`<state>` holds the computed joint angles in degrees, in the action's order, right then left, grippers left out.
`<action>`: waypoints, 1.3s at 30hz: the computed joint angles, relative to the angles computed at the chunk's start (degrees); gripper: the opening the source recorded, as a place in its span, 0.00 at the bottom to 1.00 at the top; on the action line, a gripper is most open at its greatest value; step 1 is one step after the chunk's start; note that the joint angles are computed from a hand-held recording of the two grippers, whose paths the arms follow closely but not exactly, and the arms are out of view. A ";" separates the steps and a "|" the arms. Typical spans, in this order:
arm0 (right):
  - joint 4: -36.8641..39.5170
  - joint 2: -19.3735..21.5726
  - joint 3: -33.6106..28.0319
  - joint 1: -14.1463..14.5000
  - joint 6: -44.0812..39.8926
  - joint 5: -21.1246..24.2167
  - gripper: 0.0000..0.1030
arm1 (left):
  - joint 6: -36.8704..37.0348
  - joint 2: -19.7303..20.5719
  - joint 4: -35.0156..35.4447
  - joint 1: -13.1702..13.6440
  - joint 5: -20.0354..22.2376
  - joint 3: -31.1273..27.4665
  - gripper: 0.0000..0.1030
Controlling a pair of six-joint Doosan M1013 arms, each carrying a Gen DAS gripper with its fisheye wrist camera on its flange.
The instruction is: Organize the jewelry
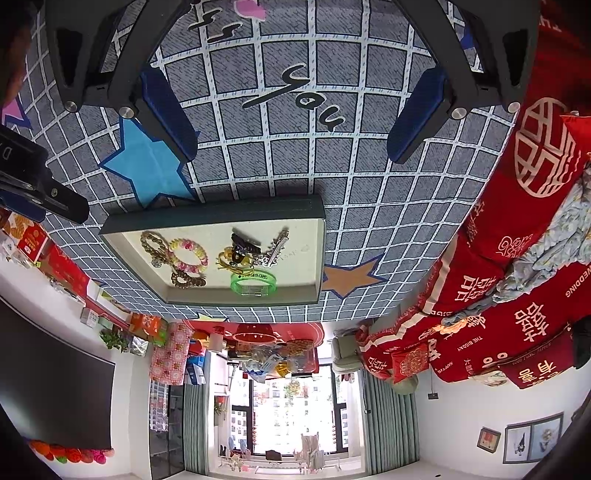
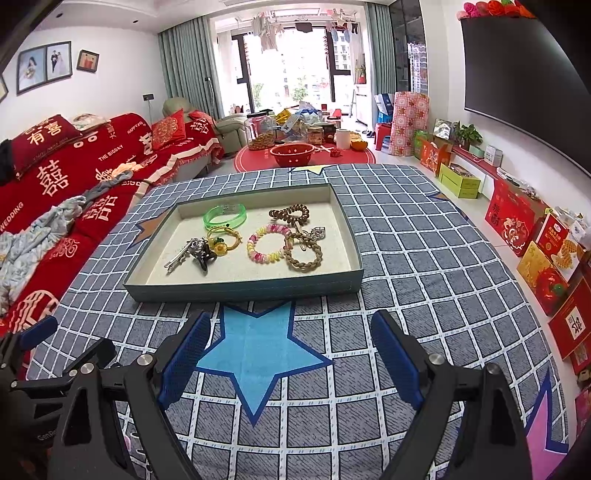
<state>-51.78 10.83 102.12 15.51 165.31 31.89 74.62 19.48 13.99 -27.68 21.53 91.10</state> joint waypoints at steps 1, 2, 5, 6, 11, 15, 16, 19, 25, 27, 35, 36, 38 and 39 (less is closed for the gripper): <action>-0.01 0.00 0.01 -0.02 -0.01 0.03 0.88 | -0.20 -0.01 0.23 0.00 0.00 0.01 1.00; -0.02 -0.01 0.03 -0.02 0.01 -0.01 0.88 | 0.27 0.01 -0.36 0.03 -0.08 0.01 1.00; 0.13 -0.01 -0.01 0.01 -0.08 -0.05 0.88 | 0.12 0.01 -0.26 0.01 -0.05 0.01 1.00; 0.08 -0.02 0.03 -0.02 -0.09 -0.10 0.88 | 0.28 0.01 -0.40 0.03 -0.02 0.00 1.00; 0.20 0.01 -0.02 0.13 -0.06 -0.10 0.88 | 0.12 0.01 -0.23 0.01 -0.02 -0.01 1.00; 0.01 0.05 -0.16 0.32 0.12 0.03 0.88 | 0.31 0.03 -0.46 0.03 0.00 -0.04 1.00; 0.04 0.09 -0.24 0.38 0.08 0.10 0.88 | 0.31 0.03 -0.46 0.03 0.00 -0.04 1.00; 0.13 0.04 -0.14 0.27 0.07 -0.02 0.88 | 0.43 0.03 -0.53 0.04 0.03 -0.05 1.00; 0.06 0.04 -0.17 0.33 0.16 0.01 0.88 | 0.57 0.00 -0.76 0.07 0.19 -0.08 1.00; 0.02 0.03 -0.12 0.27 0.16 -0.05 0.88 | 0.47 0.03 -0.58 0.06 0.06 -0.07 1.00; 0.11 0.05 -0.16 0.31 0.17 -0.06 0.88 | 0.52 0.03 -0.63 0.07 0.14 -0.11 1.00; 0.10 0.06 -0.17 0.34 0.20 0.01 0.88 | 0.53 0.02 -0.66 0.08 0.14 -0.10 1.00; 0.12 0.01 -0.09 0.28 0.21 -0.20 0.88 | 0.53 0.04 -0.66 0.07 0.20 -0.14 1.00; 0.05 -0.01 -0.04 0.22 0.21 -0.19 0.88 | 0.65 0.01 -0.75 0.09 0.26 -0.13 1.00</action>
